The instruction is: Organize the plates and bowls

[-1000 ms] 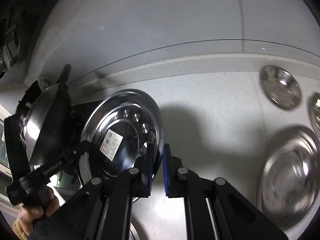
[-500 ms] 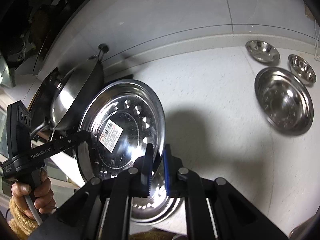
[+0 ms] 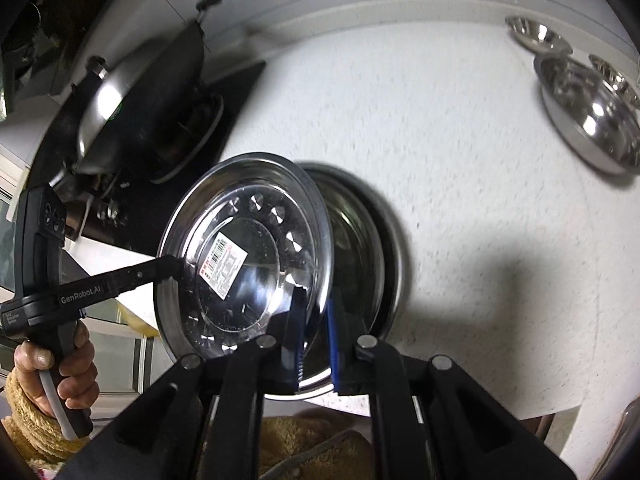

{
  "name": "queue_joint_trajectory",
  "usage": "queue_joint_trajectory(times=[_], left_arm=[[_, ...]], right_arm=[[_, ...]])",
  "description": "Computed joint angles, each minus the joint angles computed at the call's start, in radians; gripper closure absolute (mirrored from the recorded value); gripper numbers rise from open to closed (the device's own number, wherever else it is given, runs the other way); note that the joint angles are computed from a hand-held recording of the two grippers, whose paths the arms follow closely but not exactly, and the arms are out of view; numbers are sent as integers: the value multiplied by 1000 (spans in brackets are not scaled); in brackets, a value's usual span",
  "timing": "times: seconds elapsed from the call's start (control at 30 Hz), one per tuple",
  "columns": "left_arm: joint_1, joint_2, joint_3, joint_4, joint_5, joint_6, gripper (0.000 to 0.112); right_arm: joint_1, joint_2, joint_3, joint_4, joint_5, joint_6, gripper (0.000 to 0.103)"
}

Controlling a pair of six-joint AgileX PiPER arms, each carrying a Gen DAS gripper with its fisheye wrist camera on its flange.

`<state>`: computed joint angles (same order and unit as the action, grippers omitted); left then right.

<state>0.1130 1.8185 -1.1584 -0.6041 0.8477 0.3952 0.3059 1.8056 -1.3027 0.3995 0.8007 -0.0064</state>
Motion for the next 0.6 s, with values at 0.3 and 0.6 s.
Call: queue_joint_trajectory(times=[0.3,0.6], left_arm=[[-20,32,-22,37,-16,-40,104],[-31,42,-34,67,-18,-73,105]], right_arm=[[-36,63,20,60,-25,-82,94],[-69,90,17,135,-5,-161,92]])
